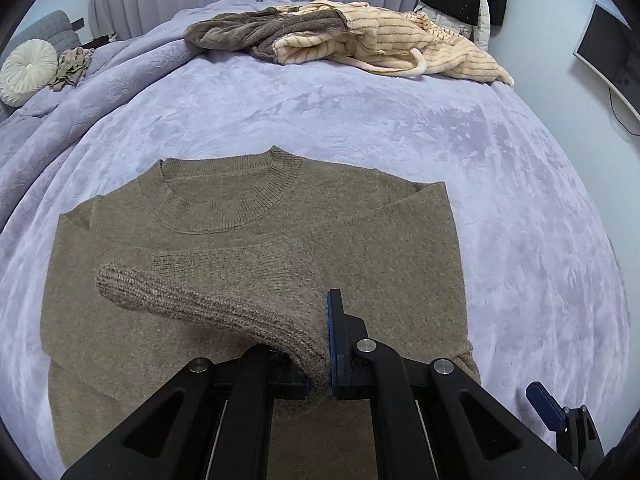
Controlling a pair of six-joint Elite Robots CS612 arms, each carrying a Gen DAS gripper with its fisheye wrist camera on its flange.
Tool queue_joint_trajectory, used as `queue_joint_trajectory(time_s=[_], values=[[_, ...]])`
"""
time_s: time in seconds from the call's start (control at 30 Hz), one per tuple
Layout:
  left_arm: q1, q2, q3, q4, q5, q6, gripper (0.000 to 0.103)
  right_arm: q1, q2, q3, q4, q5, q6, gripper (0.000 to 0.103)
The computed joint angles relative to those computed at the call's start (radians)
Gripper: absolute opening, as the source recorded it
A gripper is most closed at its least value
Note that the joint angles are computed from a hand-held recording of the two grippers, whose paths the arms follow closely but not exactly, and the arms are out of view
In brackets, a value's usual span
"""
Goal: Fold small clothes
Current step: 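Lift the held sleeve and fold it across the sweater body with the left gripper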
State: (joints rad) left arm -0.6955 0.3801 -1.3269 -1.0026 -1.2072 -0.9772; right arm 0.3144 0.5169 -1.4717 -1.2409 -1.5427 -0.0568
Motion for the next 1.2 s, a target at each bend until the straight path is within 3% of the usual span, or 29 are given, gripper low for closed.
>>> queue_joint_trajectory(time_s=[0.23, 0.57, 1.2], values=[[0.028, 0.043, -0.028, -0.105, -0.164, -0.014, 0.007, -0.002, 0.009, -0.011, 0.008, -0.004, -0.002, 0.080], [0.045, 0.054, -0.021, -0.108, -0.258, -0.020, 0.008, -0.008, 0.017, -0.017, 0.026, 0.006, 0.016, 0.080], [0.048, 0.051, -0.051, -0.129, -0.324, 0.002, 0.008, -0.016, 0.018, -0.042, 0.038, -0.006, 0.016, 0.080]])
